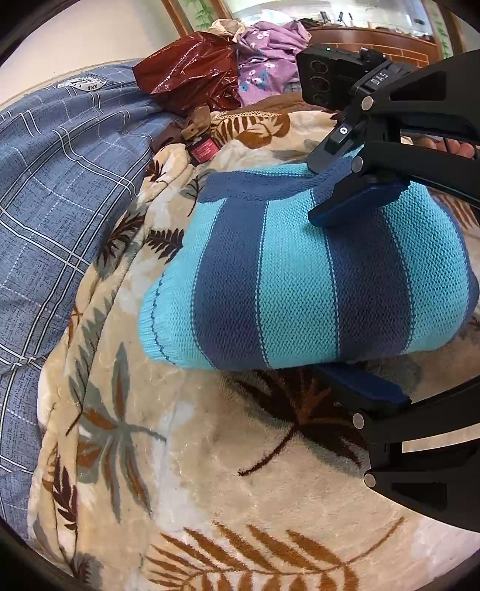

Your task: Fold small clothes

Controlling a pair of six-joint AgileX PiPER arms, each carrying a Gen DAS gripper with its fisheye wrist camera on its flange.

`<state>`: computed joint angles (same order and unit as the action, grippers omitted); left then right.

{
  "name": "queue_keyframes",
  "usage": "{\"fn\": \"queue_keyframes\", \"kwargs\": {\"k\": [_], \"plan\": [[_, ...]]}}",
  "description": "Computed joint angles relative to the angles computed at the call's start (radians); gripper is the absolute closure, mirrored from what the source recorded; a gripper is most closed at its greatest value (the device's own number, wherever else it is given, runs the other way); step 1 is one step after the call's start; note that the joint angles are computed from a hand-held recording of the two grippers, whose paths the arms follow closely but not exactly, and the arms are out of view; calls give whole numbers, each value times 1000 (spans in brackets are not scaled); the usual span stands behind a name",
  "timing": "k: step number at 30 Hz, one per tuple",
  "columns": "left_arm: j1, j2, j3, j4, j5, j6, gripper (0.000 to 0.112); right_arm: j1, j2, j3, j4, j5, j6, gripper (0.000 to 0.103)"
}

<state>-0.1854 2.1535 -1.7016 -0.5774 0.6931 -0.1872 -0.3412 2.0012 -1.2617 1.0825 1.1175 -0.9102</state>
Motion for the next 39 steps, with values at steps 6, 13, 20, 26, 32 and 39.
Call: {"fn": "queue_keyframes", "kwargs": {"k": [6, 13, 20, 26, 32, 39], "plan": [[0, -8, 17, -8, -11, 16, 40, 27, -3, 1, -26, -46, 46, 43], [12, -15, 29, -44, -8, 69, 41, 61, -33, -11, -114, -92, 89, 48], [51, -197, 286, -210, -67, 289, 74, 101, -225, 119, -150, -122, 65, 81], [137, -411, 544, -250, -90, 404, 77, 178, -281, 199, -64, -56, 37, 81], [259, -472, 620, -268, -54, 445, 77, 339, -266, 178, -24, -146, 58, 82], [343, -413, 605, -443, 77, 624, 71, 350, -315, 177, -253, -241, 241, 73]]}}
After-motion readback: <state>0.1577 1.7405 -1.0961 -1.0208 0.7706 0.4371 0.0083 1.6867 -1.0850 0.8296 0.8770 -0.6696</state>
